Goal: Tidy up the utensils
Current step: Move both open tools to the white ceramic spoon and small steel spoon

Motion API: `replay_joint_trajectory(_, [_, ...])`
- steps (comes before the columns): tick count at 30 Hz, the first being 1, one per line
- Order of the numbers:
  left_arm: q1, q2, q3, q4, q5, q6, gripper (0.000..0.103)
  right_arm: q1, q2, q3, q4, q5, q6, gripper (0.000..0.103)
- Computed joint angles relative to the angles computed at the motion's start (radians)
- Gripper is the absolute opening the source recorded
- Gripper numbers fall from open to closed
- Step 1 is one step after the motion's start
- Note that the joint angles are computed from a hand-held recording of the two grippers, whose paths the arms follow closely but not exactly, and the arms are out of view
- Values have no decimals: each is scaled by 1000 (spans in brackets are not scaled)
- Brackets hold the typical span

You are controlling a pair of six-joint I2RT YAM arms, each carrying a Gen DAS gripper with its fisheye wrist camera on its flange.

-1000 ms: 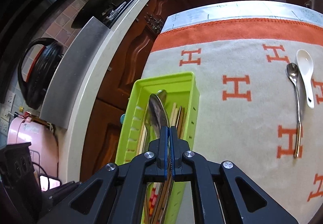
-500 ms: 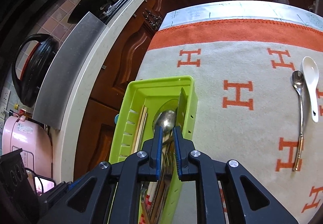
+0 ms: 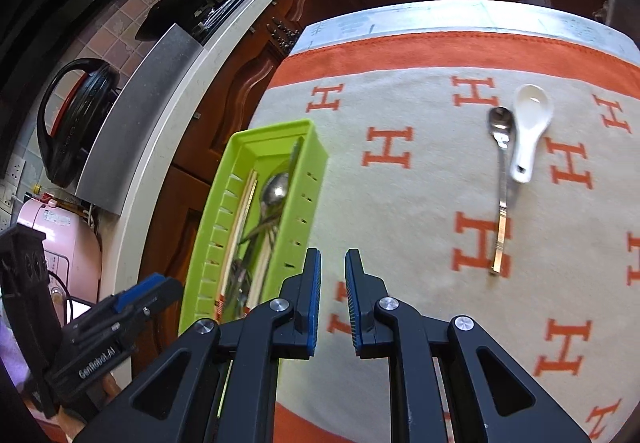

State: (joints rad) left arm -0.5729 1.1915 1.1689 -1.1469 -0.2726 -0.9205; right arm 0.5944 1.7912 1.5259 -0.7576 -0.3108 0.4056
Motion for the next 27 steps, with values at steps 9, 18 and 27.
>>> replay_joint_trajectory(9, [-104, 146, 157, -15, -25, -3, 44, -223, -174, -165, -49, -42, -148, 13])
replay_joint_trajectory(18, [-106, 384, 400, 16, 41, 87, 44, -451, -131, -84, -119, -131, -239, 13])
replay_joint_trajectory(27, [-34, 646, 632, 75, 162, 144, 44, -540, 101, 141, -174, -260, -227, 21])
